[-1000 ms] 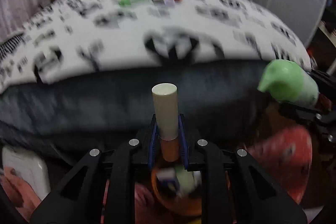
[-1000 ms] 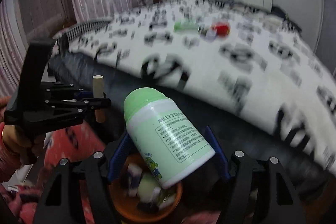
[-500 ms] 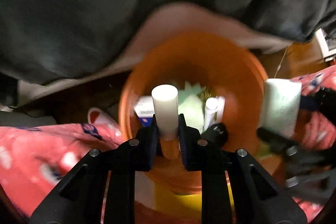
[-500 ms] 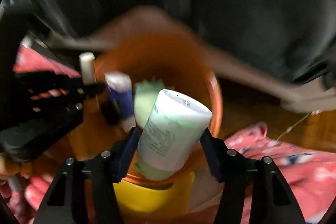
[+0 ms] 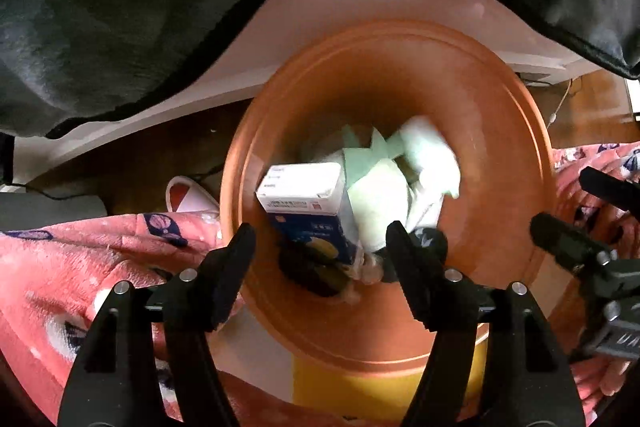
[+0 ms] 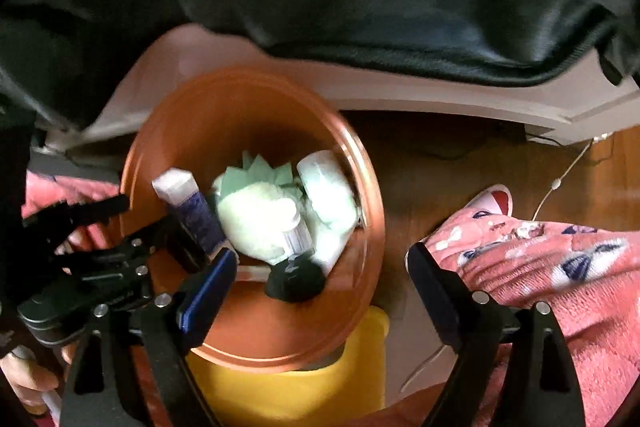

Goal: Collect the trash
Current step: 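Reach the left tool to the white-green pill bottle and grasp it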

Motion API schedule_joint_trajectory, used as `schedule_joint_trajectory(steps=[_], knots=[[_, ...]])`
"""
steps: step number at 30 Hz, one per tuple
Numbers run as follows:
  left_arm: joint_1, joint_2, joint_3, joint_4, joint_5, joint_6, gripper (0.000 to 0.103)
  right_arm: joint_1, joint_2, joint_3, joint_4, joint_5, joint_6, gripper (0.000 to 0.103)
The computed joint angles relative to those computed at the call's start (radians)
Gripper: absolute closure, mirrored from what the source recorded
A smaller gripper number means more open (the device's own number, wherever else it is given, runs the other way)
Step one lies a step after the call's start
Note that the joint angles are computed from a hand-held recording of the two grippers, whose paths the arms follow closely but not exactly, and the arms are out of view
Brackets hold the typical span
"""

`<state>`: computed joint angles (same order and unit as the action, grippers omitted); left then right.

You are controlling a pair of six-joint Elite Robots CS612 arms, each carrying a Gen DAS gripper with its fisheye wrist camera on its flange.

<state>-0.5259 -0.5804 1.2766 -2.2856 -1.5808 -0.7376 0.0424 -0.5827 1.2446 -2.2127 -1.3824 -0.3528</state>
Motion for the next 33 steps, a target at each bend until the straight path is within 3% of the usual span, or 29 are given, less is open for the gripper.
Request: schedule_joint_trajectory(steps=[5, 8, 14, 17, 20, 23, 26, 28, 31, 33], knots=[[-0.006, -0.029, 0.037, -0.050, 0.044, -0.014, 0.036, -0.014, -0.027, 0.031, -0.074, 0.040, 0.030, 0.017], [-0.016, -0.066, 0.083, -0.111, 0.113, 0.006, 0.036, -0.026, -0.055, 0.065, -0.147, 0.083, 0.029, 0.017], [-0.036, -0.195, 0.232, -0.384, 0.256, 0.079, 0.036, -0.066, -0.133, 0.164, -0.385, 0.239, 0.003, 0.015], [-0.033, -0.244, 0.267, -0.495, 0.316, 0.096, 0.025, -0.080, -0.159, 0.194, -0.500, 0.293, 0.003, 0.013], [-0.021, -0.270, 0.257, -0.562, 0.387, 0.133, 0.023, -0.092, -0.173, 0.203, -0.589, 0.362, 0.019, 0.012], [0.000, -0.258, 0.186, -0.553, 0.480, 0.179, 0.020, -0.105, -0.179, 0.204, -0.649, 0.435, 0.041, 0.008], [0.039, -0.213, 0.078, -0.559, 0.466, 0.283, 0.017, -0.111, -0.178, 0.201, -0.669, 0.489, 0.045, 0.008], [0.064, -0.169, -0.012, -0.553, 0.433, 0.398, 0.017, -0.110, -0.173, 0.190, -0.662, 0.498, 0.037, 0.007], [0.099, -0.068, -0.212, -0.452, 0.428, 0.619, 0.017, -0.102, -0.163, 0.166, -0.627, 0.481, 0.019, 0.007], [0.120, -0.014, -0.315, -0.393, 0.416, 0.675, 0.017, -0.100, -0.155, 0.149, -0.596, 0.485, 0.007, 0.007]])
